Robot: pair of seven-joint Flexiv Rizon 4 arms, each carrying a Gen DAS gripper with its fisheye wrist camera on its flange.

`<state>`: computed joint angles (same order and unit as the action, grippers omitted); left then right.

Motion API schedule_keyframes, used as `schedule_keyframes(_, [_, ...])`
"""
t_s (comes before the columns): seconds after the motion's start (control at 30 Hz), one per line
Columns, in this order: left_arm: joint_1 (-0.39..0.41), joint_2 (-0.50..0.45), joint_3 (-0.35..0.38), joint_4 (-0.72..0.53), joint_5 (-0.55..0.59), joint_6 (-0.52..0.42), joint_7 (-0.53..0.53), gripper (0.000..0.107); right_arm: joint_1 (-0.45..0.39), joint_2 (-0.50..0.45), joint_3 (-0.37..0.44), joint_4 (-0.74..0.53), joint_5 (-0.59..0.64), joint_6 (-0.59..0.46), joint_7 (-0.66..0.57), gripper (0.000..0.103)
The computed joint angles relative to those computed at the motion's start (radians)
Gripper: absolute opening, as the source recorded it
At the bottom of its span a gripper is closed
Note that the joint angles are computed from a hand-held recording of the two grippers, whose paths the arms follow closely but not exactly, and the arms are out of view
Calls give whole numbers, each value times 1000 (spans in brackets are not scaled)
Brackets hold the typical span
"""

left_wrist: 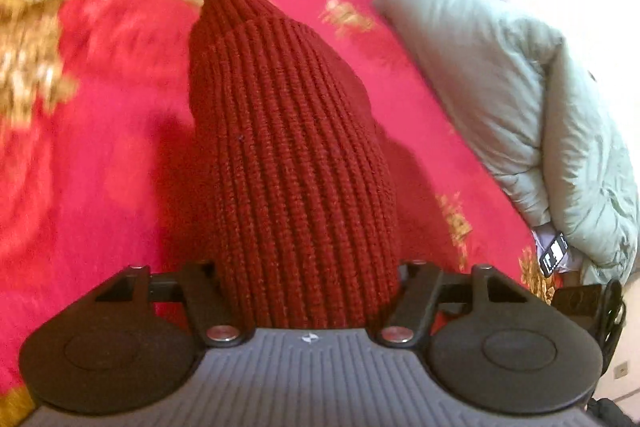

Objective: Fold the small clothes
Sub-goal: 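Lift the sweater end and fold it over the rest with both tools, then open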

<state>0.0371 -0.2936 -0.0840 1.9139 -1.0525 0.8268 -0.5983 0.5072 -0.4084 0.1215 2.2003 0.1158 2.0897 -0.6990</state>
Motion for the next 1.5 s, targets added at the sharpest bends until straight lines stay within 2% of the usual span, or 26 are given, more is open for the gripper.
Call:
schedule_keyframes(0.17, [-15, 37, -22, -6, -143, 105, 253, 69, 294, -30, -237, -85, 257, 27, -220, 40])
schedule_keyframes(0.23, [-10, 29, -22, -35, -216, 136, 328, 69, 337, -67, -286, -159, 300, 36, -279, 38])
schedule_keyframes(0.33, [17, -6, -13, -94, -292, 141, 367, 71, 366, -131, -339, -311, 338, 2, -332, 37])
schedule_keyframes(0.4, [44, -56, -9, -155, -321, 158, 327, 76, 377, -185, -379, -426, 321, -52, -359, 36])
schedule_keyframes(0.47, [73, -113, -3, -215, -296, 176, 239, 89, 395, -229, -423, -507, 288, -105, -371, 36])
schedule_keyframes(0.5, [86, -148, 7, -250, -241, 188, 160, 89, 399, -256, -447, -558, 259, -160, -365, 36])
schedule_keyframes(0.57, [102, -215, 65, -319, -29, 164, -87, 89, 369, -297, -447, -653, 183, -319, -320, 36])
schedule_keyframes(0.6, [101, -234, 94, -338, 45, 166, -179, 88, 357, -309, -448, -692, 151, -408, -294, 36])
schedule_keyframes(0.67, [115, -233, 101, -330, 75, 225, -223, 88, 345, -336, -459, -759, 82, -587, -246, 35])
schedule_keyframes(0.73, [181, -200, 31, -304, -18, 211, -166, 88, 363, -350, -494, -770, 42, -626, -192, 35])
schedule_keyframes(0.8, [234, -171, -5, -290, -41, 133, -146, 88, 343, -336, -465, -753, 29, -613, -182, 36])
schedule_keyframes(0.87, [245, -153, 4, -288, 42, 34, -145, 88, 321, -309, -427, -729, 21, -600, -174, 38])
schedule_keyframes(0.97, [216, -147, 45, -289, 251, -51, -137, 86, 356, -265, -460, -639, -7, -534, -130, 43])
schedule_keyframes(1.03, [198, -150, 54, -277, 323, -34, -126, 86, 324, -226, -395, -592, -28, -510, -153, 43])
schedule_keyframes(1.1, [212, -142, 45, -261, 303, -42, -139, 84, 289, -204, -343, -569, -71, -572, -170, 42])
schedule_keyframes(1.13, [222, -130, 41, -252, 284, -53, -143, 79, 267, -194, -310, -560, -86, -606, -180, 40])
schedule_keyframes(1.17, [227, -112, 37, -232, 262, -49, -126, 73, 239, -187, -270, -551, -86, -612, -187, 34])
schedule_keyframes(1.2, [234, -98, 35, -220, 245, -52, -102, 70, 212, -181, -233, -543, -81, -600, -190, 21])
schedule_keyframes(1.23, [236, -88, 37, -206, 237, -58, -82, 66, 203, -172, -219, -528, -87, -581, -187, 17])
schedule_keyframes(1.3, [225, -88, 55, -192, 264, -56, -91, 66, 238, -161, -272, -496, -127, -531, -152, 15])
schedule_keyframes(1.37, [222, -78, 60, -161, 267, -48, -70, 66, 257, -155, -309, -487, -149, -528, -101, 15])
schedule_keyframes(1.5, [187, 0, 43, -24, 166, 148, 108, 65, 278, -138, -334, -489, -222, -630, -51, 19])
